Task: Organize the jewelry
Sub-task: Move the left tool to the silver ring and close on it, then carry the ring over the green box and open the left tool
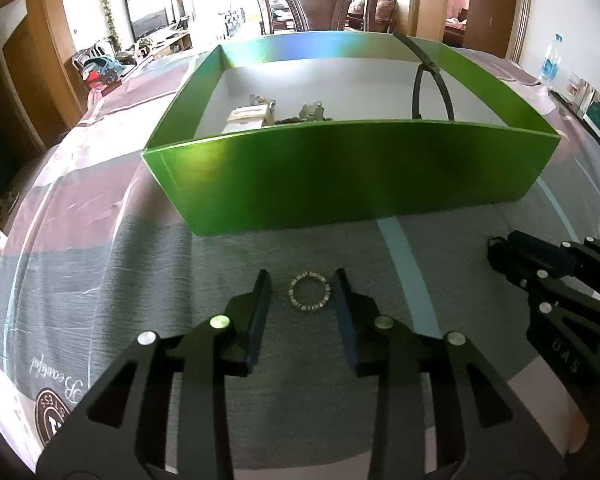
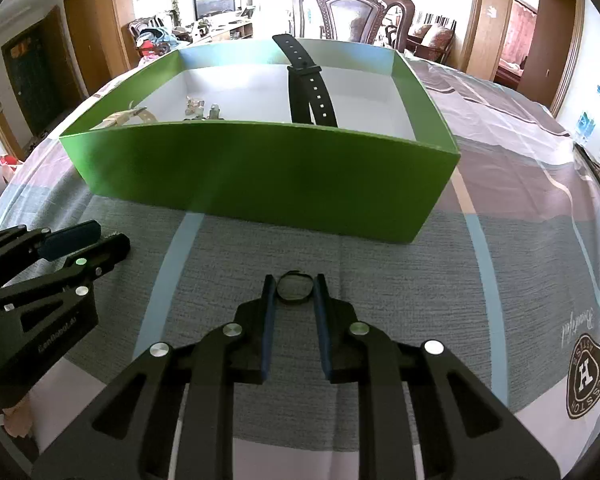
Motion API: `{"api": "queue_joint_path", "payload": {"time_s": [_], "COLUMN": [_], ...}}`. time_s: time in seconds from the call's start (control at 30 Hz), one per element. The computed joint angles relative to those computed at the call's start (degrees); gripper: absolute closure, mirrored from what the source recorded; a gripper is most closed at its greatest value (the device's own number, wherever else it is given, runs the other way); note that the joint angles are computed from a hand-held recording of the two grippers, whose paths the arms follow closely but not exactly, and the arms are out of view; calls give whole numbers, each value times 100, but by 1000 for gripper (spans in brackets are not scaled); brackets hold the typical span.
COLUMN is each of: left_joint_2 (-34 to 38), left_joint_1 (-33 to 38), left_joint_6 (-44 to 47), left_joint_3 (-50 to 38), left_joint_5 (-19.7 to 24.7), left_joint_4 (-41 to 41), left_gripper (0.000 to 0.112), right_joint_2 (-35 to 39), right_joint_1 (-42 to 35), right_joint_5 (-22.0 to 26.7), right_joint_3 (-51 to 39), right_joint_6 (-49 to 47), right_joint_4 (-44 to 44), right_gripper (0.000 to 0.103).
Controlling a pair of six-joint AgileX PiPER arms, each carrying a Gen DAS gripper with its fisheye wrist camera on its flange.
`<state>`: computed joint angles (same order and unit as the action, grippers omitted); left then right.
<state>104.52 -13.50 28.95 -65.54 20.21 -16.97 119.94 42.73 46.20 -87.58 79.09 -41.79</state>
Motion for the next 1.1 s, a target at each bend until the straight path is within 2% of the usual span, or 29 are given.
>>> {"api": "queue_joint_path", "payload": {"time_s": [0.1,0.17,0.23,1.1], "left_joint_2": [-16,24,15,-31], "left_joint_1": [-5,46,50,77], "left_joint_6": [55,402,537,336], "left_joint_3": [36,-20,1,26], "left_joint_5": [-43,43,40,-23], "left_joint_4": [-29,-333,-428,-347], "left_gripper": [80,89,91,91], "right_joint_2": [2,2,-1,-80], "right_joint_1": [0,0,0,-16], "right_joint_5": [2,3,0,-62], "right_joint_3": [-4,-5,-1,117], "right_joint_6": [-8,-6,-2,268], "right_joint_4": [3,2,2,-144], "right_gripper": [84,84,84,84]}}
